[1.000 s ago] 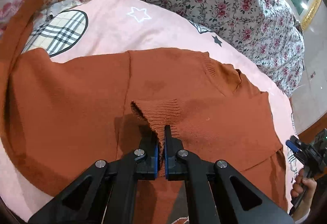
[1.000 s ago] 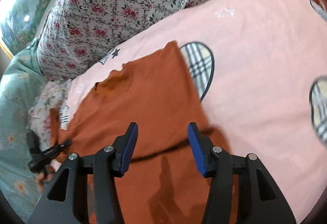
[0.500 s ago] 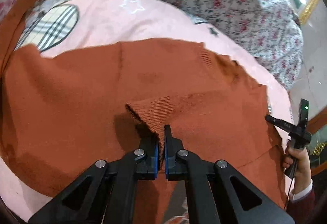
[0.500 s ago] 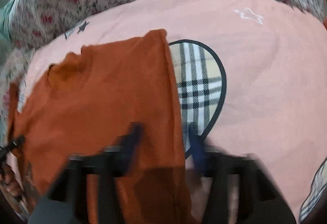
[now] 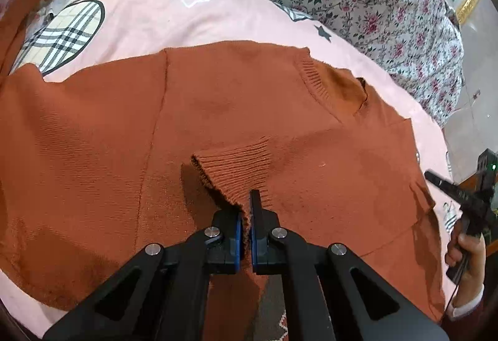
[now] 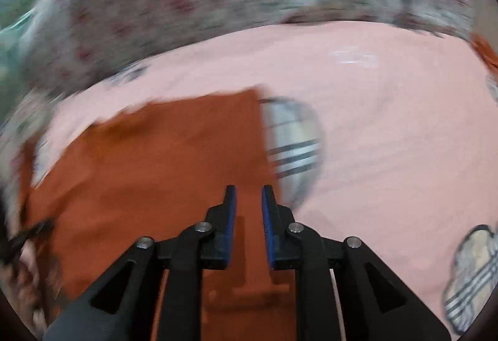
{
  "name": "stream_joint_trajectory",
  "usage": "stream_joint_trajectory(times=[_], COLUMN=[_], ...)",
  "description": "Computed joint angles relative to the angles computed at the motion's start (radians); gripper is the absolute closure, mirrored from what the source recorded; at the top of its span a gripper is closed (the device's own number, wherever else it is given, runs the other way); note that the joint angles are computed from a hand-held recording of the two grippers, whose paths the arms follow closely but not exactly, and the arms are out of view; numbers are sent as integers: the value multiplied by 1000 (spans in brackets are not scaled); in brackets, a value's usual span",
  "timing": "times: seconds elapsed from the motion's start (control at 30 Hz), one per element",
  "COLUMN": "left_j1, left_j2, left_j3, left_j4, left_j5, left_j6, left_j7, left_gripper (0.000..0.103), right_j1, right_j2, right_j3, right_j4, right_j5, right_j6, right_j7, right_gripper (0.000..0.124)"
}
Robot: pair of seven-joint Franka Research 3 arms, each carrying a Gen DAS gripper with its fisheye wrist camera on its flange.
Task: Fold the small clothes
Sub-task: 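Fold the held sleeve across the sweater body with the left tool, release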
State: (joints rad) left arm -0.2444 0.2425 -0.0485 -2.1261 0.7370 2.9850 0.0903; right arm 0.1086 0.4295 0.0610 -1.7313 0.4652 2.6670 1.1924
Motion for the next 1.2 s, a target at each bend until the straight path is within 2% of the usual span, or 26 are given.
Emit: stream_joint_trajectory(times=[0.07, 0.1, 0.17, 0.23, 0.27, 0.3, 0.37, 0.4, 0.43, 0.5, 0.7, 0.8, 0.9, 0.97, 1.0, 1.03, 1.07, 1.1, 1.2], left_j1=[-1, -9, -5, 9, 16, 27, 57, 74, 91, 123, 274, 343, 378, 388, 391, 399, 408, 418, 412], left_j2=[-11, -32, -73, -134, -167, -209, -287, -318, -347, -399, -440, -379, -293, -237, -222, -206, -194, -190, -219], left_j3=[1, 7, 7, 0, -3, -4, -19, -26, -35, -47, -62, -36, -6, 4, 10, 21, 31, 39, 49], left_j4=[-12, -32, -76, -139, -168, -202, -260, -282, -301, -325, -324, -271, -200, -139, -126, -116, -117, -125, -150], left_j5=[2, 19, 54, 97, 135, 187, 247, 250, 247, 212, 238, 221, 144, 103, 96, 82, 46, 13, 99], left_j6=[-9, -28, -33, -35, -45, -52, -95, -116, -145, -224, -310, -301, -287, -344, -351, -336, -298, -254, -231], left_j7=[-1, -18, -53, -103, -145, -205, -289, -300, -306, -281, -271, -205, -78, -8, 5, 22, 51, 77, 3], left_gripper=[99, 98, 95, 95, 95, 95, 91, 88, 80, 61, 34, 32, 29, 30, 39, 52, 83, 94, 98], right_j1=[44, 43, -13, 2, 2, -14, -57, -67, -66, -50, 21, 48, 68, 74, 78, 82, 83, 84, 85], right_j2=[25, 38, 26, -16, -44, -74, -123, -150, -169, -192, -237, -239, -232, -228, -225, -221, -219, -216, -213], right_j3=[-50, -62, -27, -48, -42, -16, 52, 71, 76, 80, 59, 49, 44, 41, 40, 39, 37, 36, 36], right_j4=[13, 9, -7, -49, -84, -117, -169, -194, -211, -234, -284, -285, -276, -270, -267, -264, -262, -261, -262], right_j5=[-88, -110, -22, -34, -27, 10, 136, 192, 229, 283, 367, 368, 359, 361, 357, 350, 347, 343, 341], right_j6=[-50, -41, -34, -3, 29, 54, 61, 50, 34, -1, -95, -132, -156, -171, -175, -178, -182, -185, -187], right_j7=[76, 110, 104, 170, 169, 135, 13, -43, -83, -135, -220, -242, -248, -249, -244, -237, -234, -231, -225], right_gripper=[99, 103, 105, 100, 94, 82, 72, 71, 71, 71, 71, 71, 71, 71, 71, 71, 71, 71, 71])
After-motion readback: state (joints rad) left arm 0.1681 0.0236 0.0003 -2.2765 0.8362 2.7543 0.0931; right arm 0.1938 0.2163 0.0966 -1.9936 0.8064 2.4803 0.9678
